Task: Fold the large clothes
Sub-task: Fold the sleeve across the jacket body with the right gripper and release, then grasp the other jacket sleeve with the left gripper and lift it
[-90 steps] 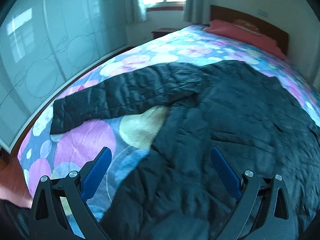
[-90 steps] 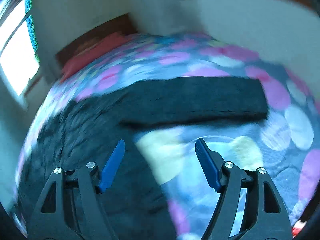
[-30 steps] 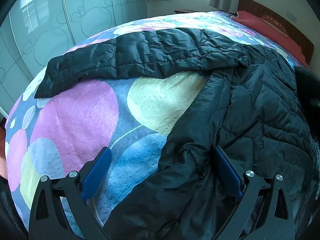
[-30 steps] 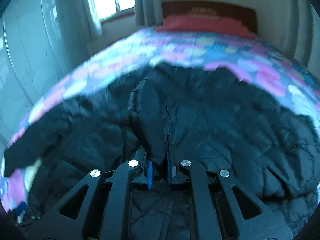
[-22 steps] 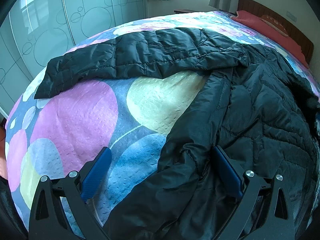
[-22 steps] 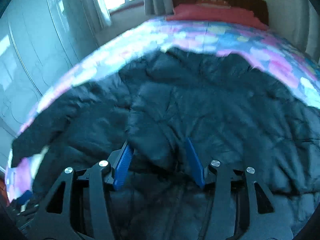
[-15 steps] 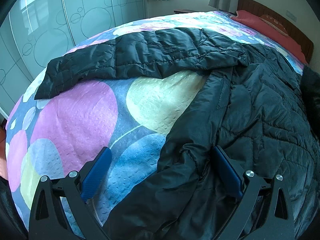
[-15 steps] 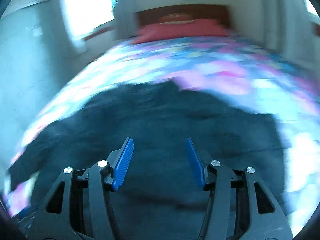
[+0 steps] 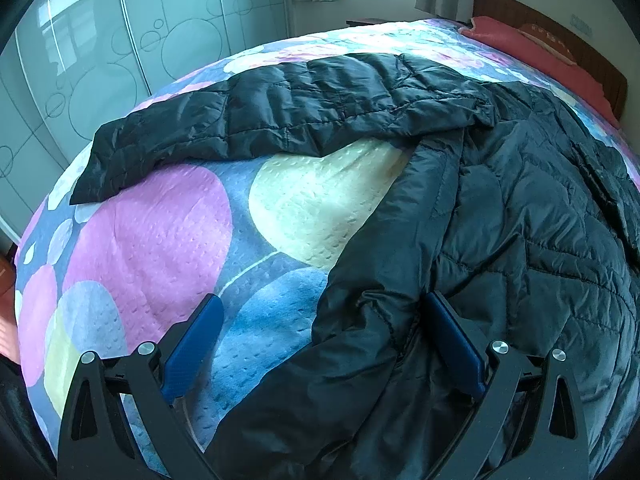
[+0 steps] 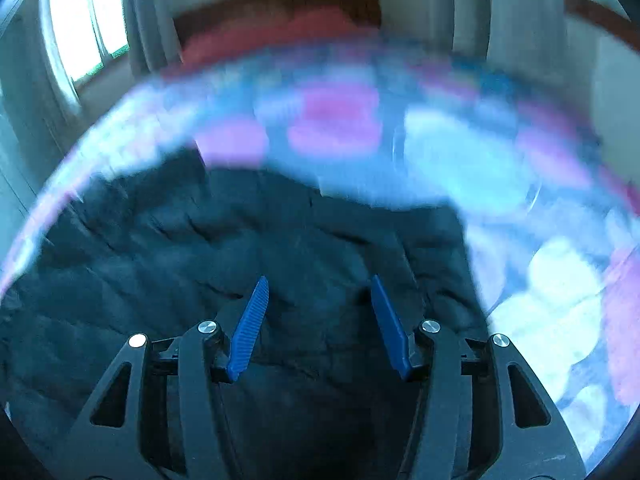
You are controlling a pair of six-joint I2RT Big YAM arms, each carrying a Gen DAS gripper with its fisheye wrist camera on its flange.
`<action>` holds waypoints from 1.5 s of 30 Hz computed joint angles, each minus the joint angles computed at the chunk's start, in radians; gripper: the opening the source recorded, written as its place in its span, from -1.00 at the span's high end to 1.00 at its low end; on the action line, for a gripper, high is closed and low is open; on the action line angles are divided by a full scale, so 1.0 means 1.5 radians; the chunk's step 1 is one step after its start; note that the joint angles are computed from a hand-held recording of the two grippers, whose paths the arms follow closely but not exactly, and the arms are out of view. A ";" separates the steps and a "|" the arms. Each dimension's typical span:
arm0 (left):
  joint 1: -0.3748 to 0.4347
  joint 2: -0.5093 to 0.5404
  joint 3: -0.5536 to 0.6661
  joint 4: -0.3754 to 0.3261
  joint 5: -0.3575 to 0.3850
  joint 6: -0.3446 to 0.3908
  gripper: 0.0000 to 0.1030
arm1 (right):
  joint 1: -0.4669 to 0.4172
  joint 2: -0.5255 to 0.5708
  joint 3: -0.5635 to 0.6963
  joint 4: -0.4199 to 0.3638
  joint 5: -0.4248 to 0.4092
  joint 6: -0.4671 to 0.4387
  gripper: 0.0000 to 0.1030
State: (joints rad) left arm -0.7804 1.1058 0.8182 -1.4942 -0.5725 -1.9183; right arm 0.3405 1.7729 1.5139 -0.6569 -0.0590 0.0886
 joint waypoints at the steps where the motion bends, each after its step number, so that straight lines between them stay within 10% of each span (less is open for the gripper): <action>1: 0.000 0.000 0.000 0.000 0.000 0.000 -0.93 | 0.001 0.010 0.001 -0.001 0.002 -0.004 -0.06; 17: -0.001 0.001 0.000 0.000 0.001 0.000 -0.93 | 0.102 -0.052 -0.101 0.054 0.074 -0.068 -0.09; 45: 0.002 -0.005 -0.004 0.007 0.002 0.003 -0.93 | 0.028 -0.105 -0.193 0.141 0.059 -0.059 -0.28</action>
State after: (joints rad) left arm -0.7774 1.0976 0.8117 -1.4834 -0.5698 -1.9145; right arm 0.3818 1.6149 1.2238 -0.4451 0.0297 0.0004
